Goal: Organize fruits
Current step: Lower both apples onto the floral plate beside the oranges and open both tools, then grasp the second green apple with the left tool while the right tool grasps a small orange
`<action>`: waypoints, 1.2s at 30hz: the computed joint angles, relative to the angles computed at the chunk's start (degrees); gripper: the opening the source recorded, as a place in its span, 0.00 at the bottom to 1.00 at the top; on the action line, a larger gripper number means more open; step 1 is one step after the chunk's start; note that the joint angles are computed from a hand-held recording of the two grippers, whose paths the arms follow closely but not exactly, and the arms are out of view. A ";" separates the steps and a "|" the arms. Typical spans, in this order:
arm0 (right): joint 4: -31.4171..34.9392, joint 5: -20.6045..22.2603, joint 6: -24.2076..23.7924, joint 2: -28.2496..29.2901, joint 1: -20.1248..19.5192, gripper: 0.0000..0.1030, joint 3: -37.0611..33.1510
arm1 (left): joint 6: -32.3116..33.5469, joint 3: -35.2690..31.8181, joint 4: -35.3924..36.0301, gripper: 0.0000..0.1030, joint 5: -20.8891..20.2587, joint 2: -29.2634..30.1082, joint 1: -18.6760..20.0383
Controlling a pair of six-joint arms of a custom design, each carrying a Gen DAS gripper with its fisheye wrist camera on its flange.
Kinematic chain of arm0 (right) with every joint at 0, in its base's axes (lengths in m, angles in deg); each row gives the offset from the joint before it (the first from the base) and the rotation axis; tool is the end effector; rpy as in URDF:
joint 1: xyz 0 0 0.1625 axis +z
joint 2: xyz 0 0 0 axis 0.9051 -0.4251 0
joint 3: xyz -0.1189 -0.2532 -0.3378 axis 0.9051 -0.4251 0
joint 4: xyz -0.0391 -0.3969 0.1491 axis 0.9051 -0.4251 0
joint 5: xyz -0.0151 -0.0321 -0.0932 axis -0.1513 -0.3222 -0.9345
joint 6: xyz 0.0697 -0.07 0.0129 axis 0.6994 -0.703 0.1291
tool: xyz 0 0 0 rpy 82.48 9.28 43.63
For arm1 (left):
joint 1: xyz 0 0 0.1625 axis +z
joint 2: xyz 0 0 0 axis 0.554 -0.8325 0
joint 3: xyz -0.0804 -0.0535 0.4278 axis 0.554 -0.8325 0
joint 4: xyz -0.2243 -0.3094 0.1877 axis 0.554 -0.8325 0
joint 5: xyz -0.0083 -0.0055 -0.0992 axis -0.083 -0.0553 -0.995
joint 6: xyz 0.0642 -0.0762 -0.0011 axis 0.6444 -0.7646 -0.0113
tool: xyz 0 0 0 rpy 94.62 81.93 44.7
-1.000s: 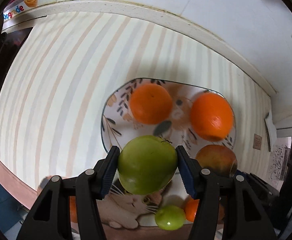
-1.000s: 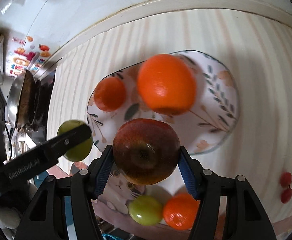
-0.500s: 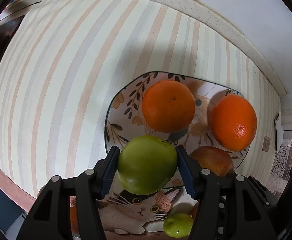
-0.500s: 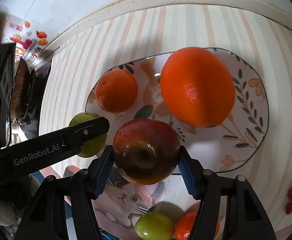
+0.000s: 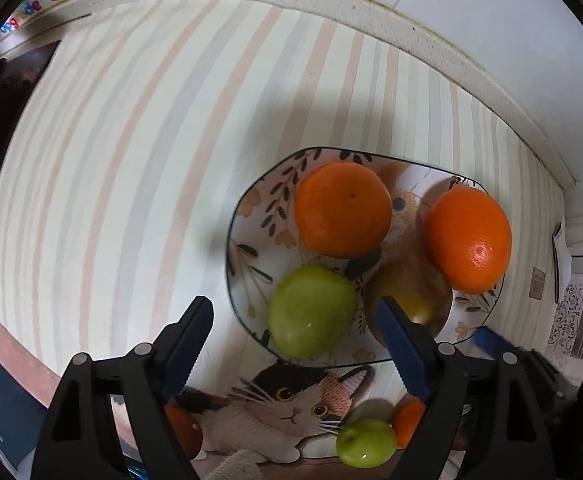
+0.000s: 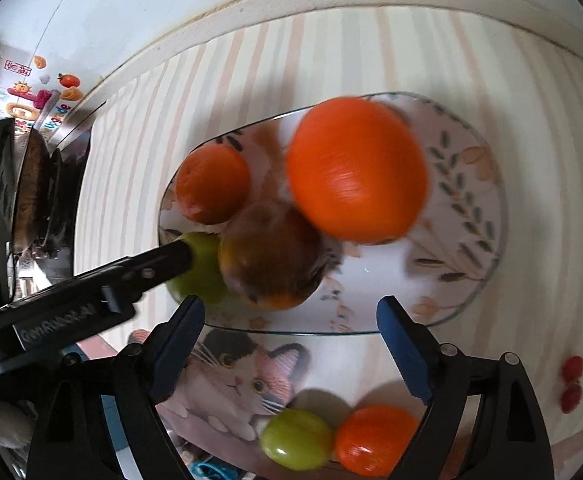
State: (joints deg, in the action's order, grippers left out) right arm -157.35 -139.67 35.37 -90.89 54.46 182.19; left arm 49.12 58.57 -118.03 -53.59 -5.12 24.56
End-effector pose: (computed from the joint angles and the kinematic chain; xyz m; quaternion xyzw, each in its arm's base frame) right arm 0.3533 -0.4539 -0.0246 -0.1304 -0.9603 0.1282 0.2106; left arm -0.1010 -0.5102 0.3064 0.0827 0.9494 0.0188 0.3026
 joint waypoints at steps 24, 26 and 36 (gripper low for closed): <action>11.54 -16.52 4.86 -9.69 12.36 0.87 2.65 | -6.94 7.09 7.29 0.80 9.55 -16.07 -16.49; 12.45 -17.61 5.29 -10.44 13.74 0.87 2.72 | -8.96 6.84 9.75 0.80 9.98 -16.81 -18.33; 14.63 -20.00 7.59 -14.66 19.34 0.87 3.34 | -14.54 6.31 13.50 0.80 9.96 -21.34 -25.19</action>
State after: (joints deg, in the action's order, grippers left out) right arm -142.73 -159.67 42.95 -105.54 73.80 185.52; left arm 34.58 64.88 -104.54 -43.63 -26.46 -0.63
